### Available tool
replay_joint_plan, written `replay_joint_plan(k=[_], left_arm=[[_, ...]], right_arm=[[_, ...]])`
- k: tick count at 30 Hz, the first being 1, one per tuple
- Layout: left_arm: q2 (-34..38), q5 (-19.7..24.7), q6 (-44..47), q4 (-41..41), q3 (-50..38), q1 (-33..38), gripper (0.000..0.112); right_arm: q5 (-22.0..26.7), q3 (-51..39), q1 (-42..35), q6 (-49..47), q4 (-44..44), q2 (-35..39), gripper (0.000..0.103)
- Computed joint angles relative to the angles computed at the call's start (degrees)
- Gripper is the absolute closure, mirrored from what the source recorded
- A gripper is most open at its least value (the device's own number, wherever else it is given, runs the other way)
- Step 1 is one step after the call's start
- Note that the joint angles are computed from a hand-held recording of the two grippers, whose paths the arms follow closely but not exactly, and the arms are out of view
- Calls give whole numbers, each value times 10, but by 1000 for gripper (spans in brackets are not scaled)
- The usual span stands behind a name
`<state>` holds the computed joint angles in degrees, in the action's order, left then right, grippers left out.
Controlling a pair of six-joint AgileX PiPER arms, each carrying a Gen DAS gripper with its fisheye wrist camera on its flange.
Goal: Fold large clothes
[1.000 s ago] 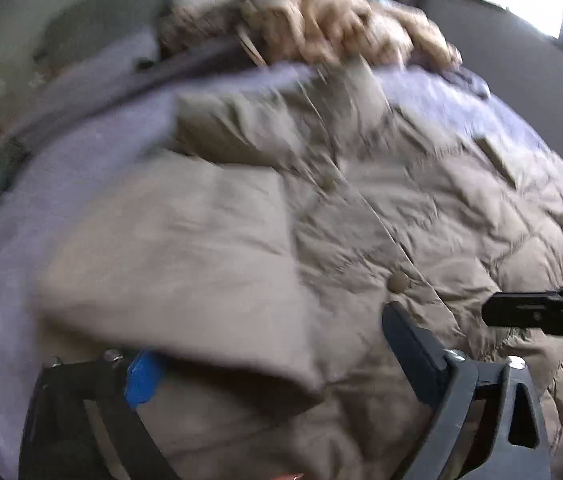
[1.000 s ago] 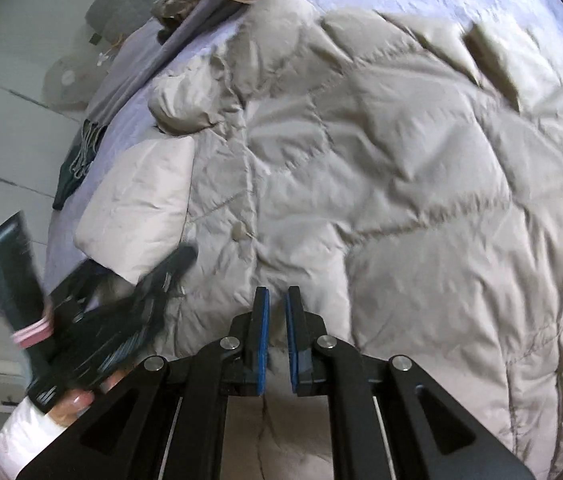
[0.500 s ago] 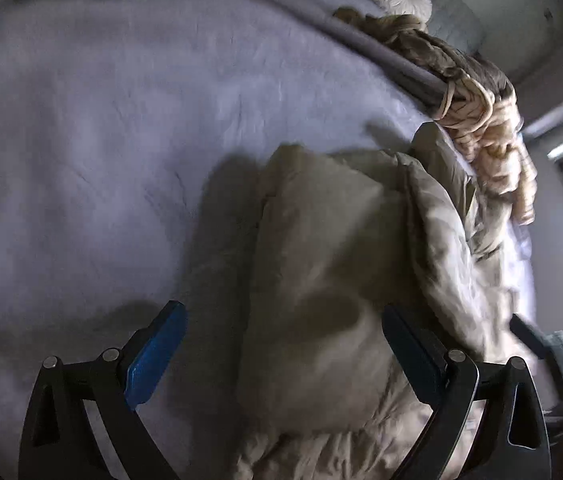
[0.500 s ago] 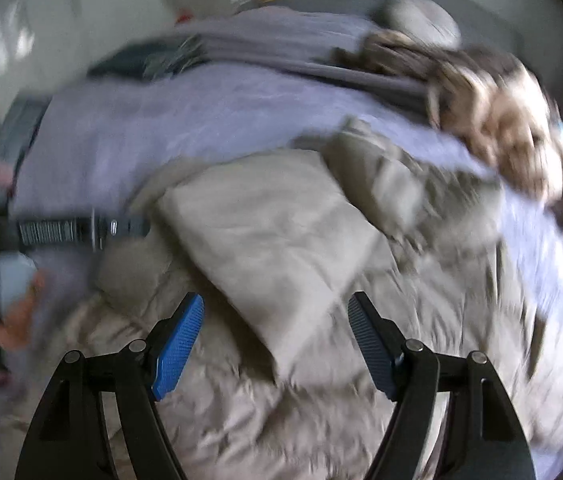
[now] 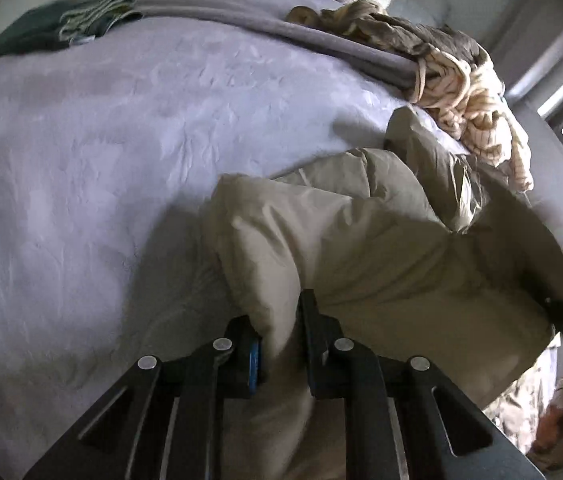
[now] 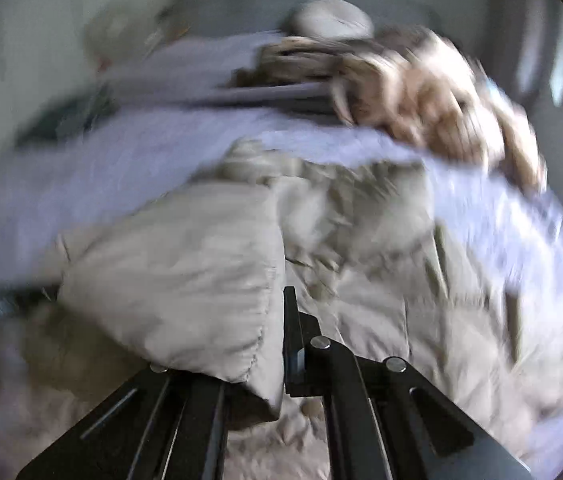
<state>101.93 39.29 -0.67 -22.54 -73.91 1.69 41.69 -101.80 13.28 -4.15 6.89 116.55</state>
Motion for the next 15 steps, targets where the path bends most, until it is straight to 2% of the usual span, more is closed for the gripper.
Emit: replay_joint_plan(k=[4, 5, 7, 8, 10, 12, 13, 15], left_arm=[[19, 1, -62, 87, -17, -26, 93], [22, 3, -69, 93, -18, -27, 93], [27, 13, -104, 126, -29, -34, 90], [26, 23, -127, 150, -37, -37, 84], [16, 34, -194, 223, -43, -47, 45], [-20, -4, -219, 255, -16, -42, 42], [-26, -5, -199, 239, -20, -31, 42], [-15, 7, -173, 217, -41, -17, 42]], right_arm=[[83, -14, -112, -4, 175, 40, 96], [97, -9, -137, 6, 205, 50, 88], [133, -10, -186, 8, 268, 74, 85], [143, -3, -209, -1, 302, 76, 80], [158, -1, -237, -7, 321, 72, 74], [151, 0, -250, -5, 299, 53, 62], [148, -4, -258, -14, 298, 46, 58], [163, -35, -268, -27, 302, 55, 39]])
